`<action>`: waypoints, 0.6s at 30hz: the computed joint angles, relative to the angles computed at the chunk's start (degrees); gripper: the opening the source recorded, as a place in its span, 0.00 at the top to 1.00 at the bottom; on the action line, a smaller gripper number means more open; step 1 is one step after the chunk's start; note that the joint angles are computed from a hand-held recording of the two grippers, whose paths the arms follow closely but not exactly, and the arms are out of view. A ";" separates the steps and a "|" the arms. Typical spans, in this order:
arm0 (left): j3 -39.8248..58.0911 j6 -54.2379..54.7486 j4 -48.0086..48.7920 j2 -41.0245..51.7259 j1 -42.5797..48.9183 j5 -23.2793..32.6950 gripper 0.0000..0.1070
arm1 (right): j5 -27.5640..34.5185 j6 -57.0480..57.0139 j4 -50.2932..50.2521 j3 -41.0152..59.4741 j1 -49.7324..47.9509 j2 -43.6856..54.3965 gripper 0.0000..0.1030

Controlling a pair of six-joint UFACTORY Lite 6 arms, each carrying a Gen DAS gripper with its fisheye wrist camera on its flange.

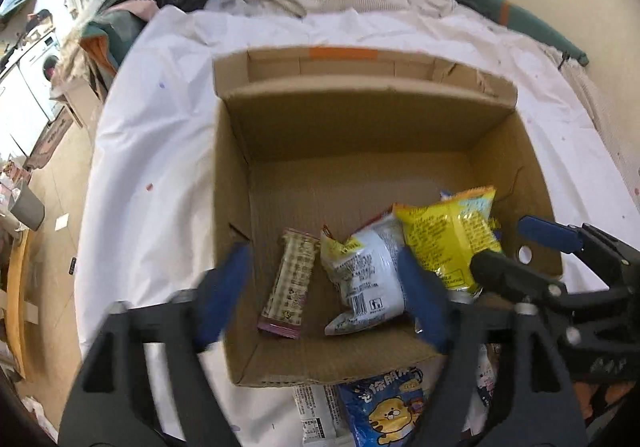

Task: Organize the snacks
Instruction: 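Drop the candy packet and yellow chip bag into the box, opening both tools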

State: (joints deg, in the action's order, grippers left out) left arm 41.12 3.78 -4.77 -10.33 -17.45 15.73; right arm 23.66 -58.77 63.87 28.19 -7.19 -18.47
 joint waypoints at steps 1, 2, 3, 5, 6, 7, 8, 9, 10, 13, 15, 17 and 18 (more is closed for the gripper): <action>-0.25 0.68 -0.77 -0.55 0.30 -0.19 0.16 | 1.11 -1.51 1.77 0.05 -1.30 0.47 0.16; -0.28 2.07 -2.08 -0.81 0.59 -0.06 0.15 | 2.59 -2.71 3.36 0.19 -2.66 1.05 0.16; -0.08 3.14 -3.01 -0.71 0.87 0.32 0.15 | 4.11 -3.47 4.44 0.46 -4.05 1.82 0.16; 0.16 4.11 -4.27 -0.39 1.36 0.68 0.15 | 4.57 -3.36 4.73 0.83 -5.04 2.55 0.16; 0.14 4.50 -4.73 -0.32 1.60 0.69 0.15 | 4.78 -3.70 5.17 0.92 -5.51 2.60 0.16; 0.10 4.37 -4.62 -0.41 1.82 0.71 0.15 | 5.16 -3.95 5.64 0.95 -6.00 2.53 0.16; -0.25 3.25 -3.50 -0.82 1.85 0.35 0.15 | 5.75 -4.29 5.68 0.27 -6.78 1.73 0.16; -0.73 1.92 -2.20 -1.44 1.65 0.17 0.15 | 5.94 -4.47 6.00 0.24 -7.05 1.65 0.16; -0.89 1.38 -1.60 -1.69 1.69 0.03 0.15 | 6.10 -4.42 6.12 0.22 -7.31 1.49 0.16; -1.10 4.38 -4.97 -1.99 2.51 0.27 0.15 | 6.71 -4.86 6.51 -0.01 -8.30 1.15 0.16; -0.99 5.93 -6.57 -1.82 3.11 0.48 0.15 | 6.96 -4.77 6.37 -0.06 -8.70 0.92 0.16; -1.09 6.91 -7.63 -1.90 3.56 0.52 0.15 | 7.11 -4.63 6.12 0.09 -9.00 0.86 0.16; -1.04 7.45 -8.15 -1.91 3.78 0.57 0.15 | 7.21 -4.40 5.95 0.10 -9.19 0.63 0.16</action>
State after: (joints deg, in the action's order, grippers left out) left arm 40.08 11.24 -12.92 -12.23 -13.67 16.30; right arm 30.87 -63.17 69.82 28.29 -16.38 -17.84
